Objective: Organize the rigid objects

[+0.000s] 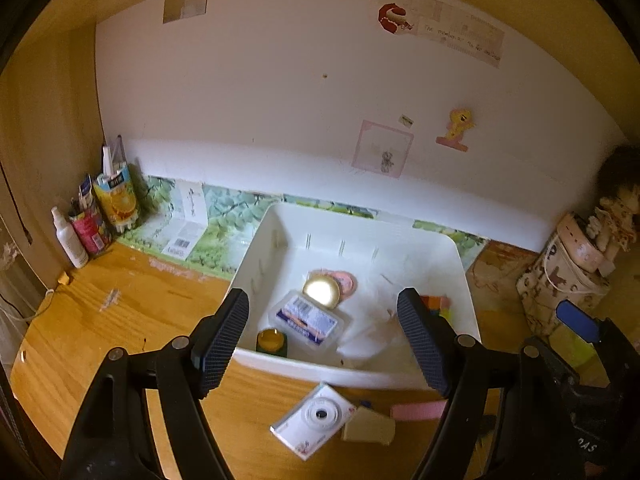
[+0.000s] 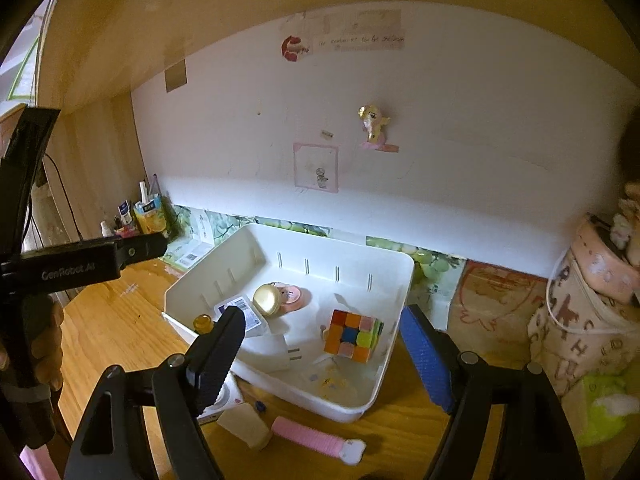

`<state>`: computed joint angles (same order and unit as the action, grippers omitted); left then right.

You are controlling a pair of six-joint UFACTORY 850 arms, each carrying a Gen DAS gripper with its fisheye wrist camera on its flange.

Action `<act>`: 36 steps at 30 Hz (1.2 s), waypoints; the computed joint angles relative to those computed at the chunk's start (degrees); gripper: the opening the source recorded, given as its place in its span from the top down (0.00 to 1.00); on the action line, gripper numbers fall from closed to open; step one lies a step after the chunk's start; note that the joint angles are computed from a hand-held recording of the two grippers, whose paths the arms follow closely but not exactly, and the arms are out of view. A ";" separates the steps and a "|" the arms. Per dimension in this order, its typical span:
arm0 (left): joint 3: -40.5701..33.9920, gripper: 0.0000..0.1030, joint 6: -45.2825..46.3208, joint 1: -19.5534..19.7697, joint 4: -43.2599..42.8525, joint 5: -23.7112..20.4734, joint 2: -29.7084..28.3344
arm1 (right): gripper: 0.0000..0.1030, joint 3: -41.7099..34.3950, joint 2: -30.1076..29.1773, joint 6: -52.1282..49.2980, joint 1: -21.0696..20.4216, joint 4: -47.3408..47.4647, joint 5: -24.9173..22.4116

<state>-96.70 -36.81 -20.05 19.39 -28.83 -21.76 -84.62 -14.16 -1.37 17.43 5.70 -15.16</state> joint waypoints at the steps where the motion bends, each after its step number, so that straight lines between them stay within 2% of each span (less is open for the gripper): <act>1: 0.48 0.23 0.32 -0.05 -0.11 -0.50 0.42 | 0.22 0.68 0.59 2.50 0.29 -1.84 0.11; 4: 2.71 0.23 3.14 0.23 -1.62 -1.52 2.20 | 0.22 3.08 2.67 9.08 1.26 -6.15 0.47; 9: 6.50 0.23 9.52 1.33 -6.95 -1.62 5.14 | 0.22 6.96 5.85 26.50 3.85 -20.39 0.48; 14: 9.12 0.23 16.95 2.51 -12.42 -3.86 6.56 | 0.22 10.60 8.50 41.28 6.77 -31.18 -0.69; 21: 12.00 0.23 26.71 4.08 -20.16 -6.61 7.66 | 0.22 14.56 10.93 60.27 11.33 -47.39 -5.13; 26: 12.34 0.23 35.58 4.80 -27.56 -9.02 7.17 | 0.22 16.80 11.78 67.27 13.93 -51.14 -10.06; 36: 11.03 0.23 41.55 2.95 -28.98 -14.61 4.82 | 0.22 21.18 13.76 74.58 16.38 -55.27 -17.59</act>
<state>-85.67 4.74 -17.09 -9.59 -43.44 -16.94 -63.43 -0.40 73.21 33.80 -49.56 -32.75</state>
